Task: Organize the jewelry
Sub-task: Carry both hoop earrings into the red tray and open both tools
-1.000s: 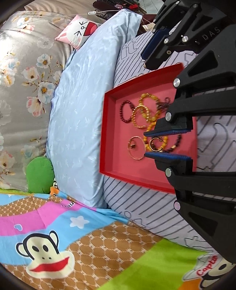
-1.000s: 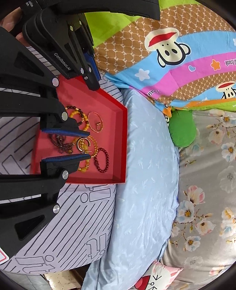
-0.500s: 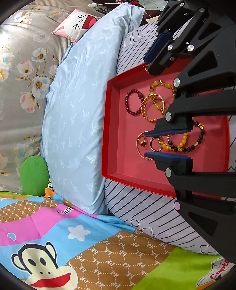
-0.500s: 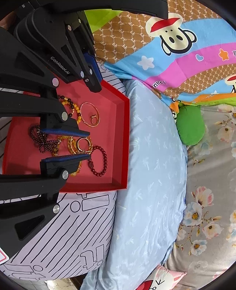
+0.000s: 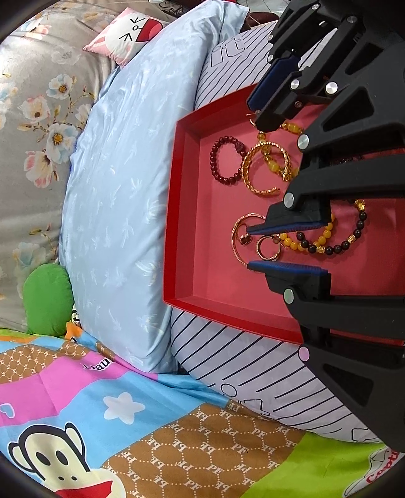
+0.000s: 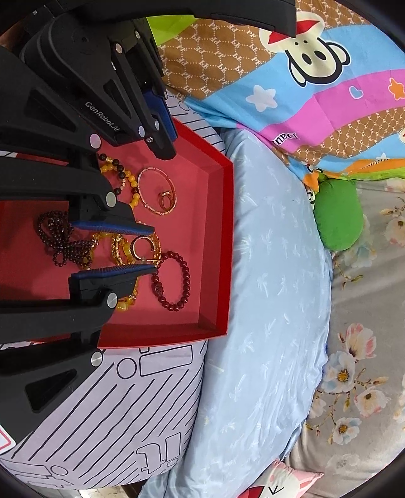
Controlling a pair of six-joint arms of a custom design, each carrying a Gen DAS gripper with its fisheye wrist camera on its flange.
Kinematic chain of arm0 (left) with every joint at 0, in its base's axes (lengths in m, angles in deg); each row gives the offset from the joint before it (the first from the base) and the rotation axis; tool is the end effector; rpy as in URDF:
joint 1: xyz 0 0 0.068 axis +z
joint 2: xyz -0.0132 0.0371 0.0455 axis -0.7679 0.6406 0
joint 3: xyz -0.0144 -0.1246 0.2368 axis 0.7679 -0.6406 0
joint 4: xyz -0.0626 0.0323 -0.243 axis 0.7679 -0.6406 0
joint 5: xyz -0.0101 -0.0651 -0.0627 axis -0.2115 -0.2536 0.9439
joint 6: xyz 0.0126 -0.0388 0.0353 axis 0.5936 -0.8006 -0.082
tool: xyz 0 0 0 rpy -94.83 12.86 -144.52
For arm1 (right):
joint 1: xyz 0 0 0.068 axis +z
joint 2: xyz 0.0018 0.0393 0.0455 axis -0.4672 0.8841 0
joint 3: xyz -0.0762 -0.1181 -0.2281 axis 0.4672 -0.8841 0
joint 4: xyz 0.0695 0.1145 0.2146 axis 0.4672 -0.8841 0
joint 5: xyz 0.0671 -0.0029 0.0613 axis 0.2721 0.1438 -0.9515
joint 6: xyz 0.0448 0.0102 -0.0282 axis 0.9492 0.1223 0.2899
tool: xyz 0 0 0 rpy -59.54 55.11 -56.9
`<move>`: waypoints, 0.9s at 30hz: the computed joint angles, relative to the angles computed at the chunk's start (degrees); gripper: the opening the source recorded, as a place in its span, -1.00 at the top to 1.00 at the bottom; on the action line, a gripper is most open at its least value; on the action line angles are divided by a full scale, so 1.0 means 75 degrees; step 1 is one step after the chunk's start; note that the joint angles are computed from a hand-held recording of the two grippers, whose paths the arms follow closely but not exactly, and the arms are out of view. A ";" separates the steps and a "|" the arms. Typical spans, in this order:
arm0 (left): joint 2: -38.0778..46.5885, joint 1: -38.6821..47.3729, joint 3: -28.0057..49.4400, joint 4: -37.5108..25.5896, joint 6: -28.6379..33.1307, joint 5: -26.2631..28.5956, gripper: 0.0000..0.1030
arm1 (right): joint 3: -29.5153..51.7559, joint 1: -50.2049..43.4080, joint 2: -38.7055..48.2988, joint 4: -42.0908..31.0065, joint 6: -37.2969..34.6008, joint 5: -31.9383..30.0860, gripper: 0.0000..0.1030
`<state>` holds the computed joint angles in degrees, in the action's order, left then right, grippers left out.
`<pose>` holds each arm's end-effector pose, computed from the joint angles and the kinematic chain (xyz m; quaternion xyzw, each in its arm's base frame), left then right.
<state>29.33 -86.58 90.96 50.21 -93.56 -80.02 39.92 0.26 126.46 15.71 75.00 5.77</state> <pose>0.2617 -0.1897 0.1599 0.2056 0.9129 -0.1033 0.3373 0.1788 0.0782 0.1611 0.1477 0.9157 -0.0058 0.3737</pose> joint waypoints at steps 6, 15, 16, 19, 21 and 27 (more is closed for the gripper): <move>0.0193 0.0007 0.0051 0.0049 -0.0006 -0.0008 0.68 | -0.0051 -0.0132 0.0332 0.0252 -0.0052 -0.0099 0.65; 0.0407 0.0034 0.0123 0.0083 -0.0030 -0.0013 0.67 | -0.0043 -0.0180 0.0599 0.0449 -0.0099 -0.0200 0.65; 0.0414 0.0040 0.0126 0.0089 -0.0022 -0.0015 0.67 | -0.0023 -0.0179 0.0645 0.0456 -0.0096 -0.0183 0.65; 0.0398 0.0027 0.0104 0.0137 -0.0011 -0.0104 0.67 | -0.0017 -0.0164 0.0691 0.0503 -0.0062 -0.0112 0.63; 0.0375 0.0007 0.0080 0.0177 -0.0028 -0.0231 0.51 | -0.0005 -0.0127 0.0705 0.0505 -0.0043 -0.0056 0.59; 0.0308 0.0010 0.0022 0.0239 -0.0108 -0.0349 0.20 | 0.0002 -0.0095 0.0682 0.0464 0.0021 -0.0039 0.48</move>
<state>31.63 -86.50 91.12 52.01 -94.37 -82.63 39.93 -0.45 131.58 19.19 75.16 5.48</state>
